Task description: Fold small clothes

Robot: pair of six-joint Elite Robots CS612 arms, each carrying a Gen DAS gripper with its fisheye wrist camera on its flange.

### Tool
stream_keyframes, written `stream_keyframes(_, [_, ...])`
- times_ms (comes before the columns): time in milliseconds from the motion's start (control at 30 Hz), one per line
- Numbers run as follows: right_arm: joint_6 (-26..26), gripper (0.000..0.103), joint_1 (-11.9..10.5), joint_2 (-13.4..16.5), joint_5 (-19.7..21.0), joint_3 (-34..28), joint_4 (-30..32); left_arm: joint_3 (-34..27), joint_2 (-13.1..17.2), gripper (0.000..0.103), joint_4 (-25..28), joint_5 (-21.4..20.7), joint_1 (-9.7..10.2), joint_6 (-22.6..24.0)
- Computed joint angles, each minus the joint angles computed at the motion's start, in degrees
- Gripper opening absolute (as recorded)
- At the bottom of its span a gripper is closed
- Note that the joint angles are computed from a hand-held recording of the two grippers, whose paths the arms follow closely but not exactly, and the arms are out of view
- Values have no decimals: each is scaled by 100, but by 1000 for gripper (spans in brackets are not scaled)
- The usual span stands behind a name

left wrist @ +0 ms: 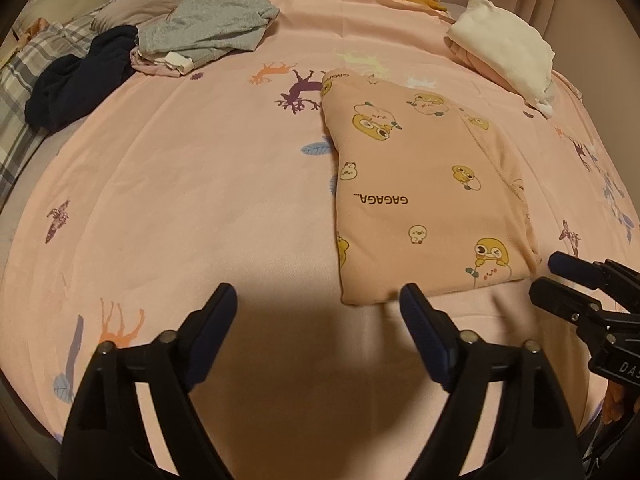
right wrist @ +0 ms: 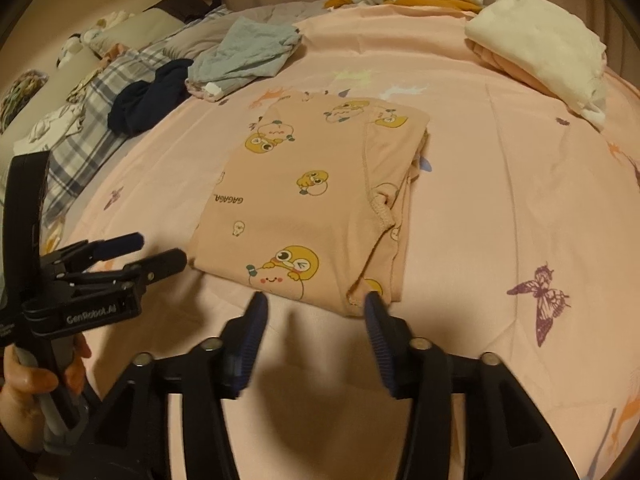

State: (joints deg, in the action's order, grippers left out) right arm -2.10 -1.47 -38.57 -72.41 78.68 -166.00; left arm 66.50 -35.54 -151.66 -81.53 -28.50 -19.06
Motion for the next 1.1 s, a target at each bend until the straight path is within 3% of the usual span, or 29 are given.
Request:
stream_keyframes(300, [150,69,8,-126,-103,185,-210,131,-131,96,-35,152,-79,-9])
stream_keyframes(433, [194,85,10,-180,-136,265,-386,211,-222,102,-48,252,-112,-64])
stream_keyframes(567, [232,91,18,-246,-174,361,-582,274,-311,102,-20,371,-152,-127])
stream_keyframes(667, [259,102,22,-284,-207,429,-770,354,-389,102,-58,530,-193,-132])
stream_keyframes(1100, [257,102,117,-487,-770,620,-1213,613,-653,102,-290,612,-225,-313])
